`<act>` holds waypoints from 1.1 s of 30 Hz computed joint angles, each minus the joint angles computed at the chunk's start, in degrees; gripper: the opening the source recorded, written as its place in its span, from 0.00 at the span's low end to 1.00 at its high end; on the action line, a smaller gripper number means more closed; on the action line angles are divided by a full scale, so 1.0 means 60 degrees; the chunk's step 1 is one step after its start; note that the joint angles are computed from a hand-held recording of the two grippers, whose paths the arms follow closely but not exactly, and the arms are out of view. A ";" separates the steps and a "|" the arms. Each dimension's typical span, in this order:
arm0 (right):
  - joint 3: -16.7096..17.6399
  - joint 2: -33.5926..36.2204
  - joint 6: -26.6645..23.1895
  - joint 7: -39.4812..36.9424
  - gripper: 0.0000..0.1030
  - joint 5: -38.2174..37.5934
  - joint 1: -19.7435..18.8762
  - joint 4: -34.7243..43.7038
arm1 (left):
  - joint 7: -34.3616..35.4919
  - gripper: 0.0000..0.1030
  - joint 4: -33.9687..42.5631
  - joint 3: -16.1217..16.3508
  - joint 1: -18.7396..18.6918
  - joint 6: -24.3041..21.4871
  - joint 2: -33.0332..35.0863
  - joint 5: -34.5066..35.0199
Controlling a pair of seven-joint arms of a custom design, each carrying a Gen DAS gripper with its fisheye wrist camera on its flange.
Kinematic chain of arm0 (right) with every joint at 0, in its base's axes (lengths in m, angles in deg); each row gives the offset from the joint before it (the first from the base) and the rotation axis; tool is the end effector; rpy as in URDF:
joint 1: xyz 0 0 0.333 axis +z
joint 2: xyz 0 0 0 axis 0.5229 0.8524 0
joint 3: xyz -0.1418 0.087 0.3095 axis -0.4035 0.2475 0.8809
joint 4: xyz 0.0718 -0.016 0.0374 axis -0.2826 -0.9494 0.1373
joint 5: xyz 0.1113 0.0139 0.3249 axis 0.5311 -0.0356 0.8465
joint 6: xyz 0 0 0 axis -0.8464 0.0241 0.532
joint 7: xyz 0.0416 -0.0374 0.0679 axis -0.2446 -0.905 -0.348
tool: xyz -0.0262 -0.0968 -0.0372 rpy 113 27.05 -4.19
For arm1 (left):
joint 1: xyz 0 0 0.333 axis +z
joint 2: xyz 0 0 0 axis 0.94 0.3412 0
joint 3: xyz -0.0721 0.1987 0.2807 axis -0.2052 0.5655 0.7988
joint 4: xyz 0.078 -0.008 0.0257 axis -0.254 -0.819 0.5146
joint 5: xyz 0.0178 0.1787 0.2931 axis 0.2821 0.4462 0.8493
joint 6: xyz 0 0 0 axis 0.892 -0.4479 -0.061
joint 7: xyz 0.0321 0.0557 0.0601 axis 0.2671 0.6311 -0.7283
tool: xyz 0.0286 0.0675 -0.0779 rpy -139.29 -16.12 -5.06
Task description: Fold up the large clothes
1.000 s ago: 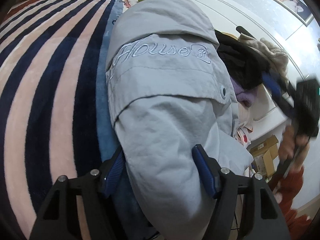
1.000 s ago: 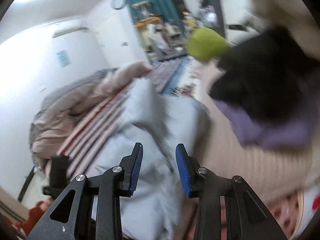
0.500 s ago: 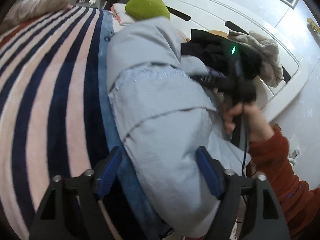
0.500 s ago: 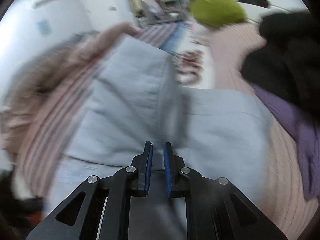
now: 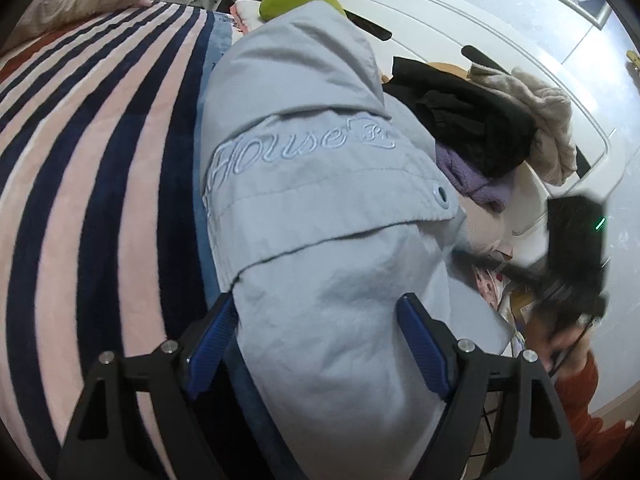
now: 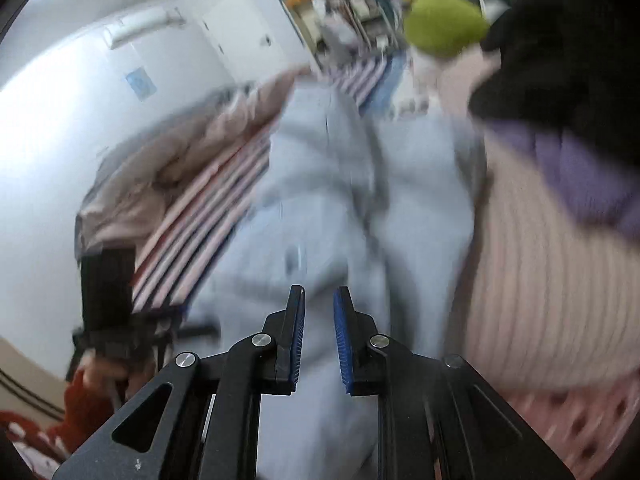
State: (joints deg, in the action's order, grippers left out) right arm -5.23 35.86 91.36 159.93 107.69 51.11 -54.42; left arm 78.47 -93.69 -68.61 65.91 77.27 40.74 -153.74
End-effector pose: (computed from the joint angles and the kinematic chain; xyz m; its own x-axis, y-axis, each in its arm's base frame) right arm 0.5188 0.2791 0.5357 0.3895 -0.8393 -0.3792 -0.8116 -0.1181 -0.5722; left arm 0.5276 -0.1024 0.4721 -0.2610 -0.8086 0.5273 -0.8327 -0.0878 -0.5468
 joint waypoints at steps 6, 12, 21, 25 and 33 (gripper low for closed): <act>0.0234 0.0000 0.0663 0.0576 0.11 0.0076 -0.0058 -0.0888 | -0.0394 0.77 -0.0278 0.0044 -0.0015 -0.0161 -0.0253 0.0401; -0.0172 -0.1683 0.1451 -0.0467 0.63 0.1294 0.0286 -0.2343 | -0.0215 0.78 -0.0197 0.0367 0.0335 -0.1305 -0.0227 -0.0336; -0.1019 -0.1195 -0.0461 -0.4251 0.49 0.7486 0.0501 -0.2441 | -0.0531 0.40 -0.0330 0.0054 0.0041 -0.0072 -0.0111 -0.0423; -0.0733 -0.0888 -0.0155 -0.4757 0.34 0.8111 0.0488 -0.2125 | -0.0333 0.30 -0.0625 0.0176 0.0096 -0.0065 -0.0525 -0.0701; -0.0076 0.0123 0.0053 -0.4391 0.25 0.7270 0.1006 -0.0721 | -0.0462 0.20 -0.2271 0.0913 0.0605 0.0517 -0.2477 0.0212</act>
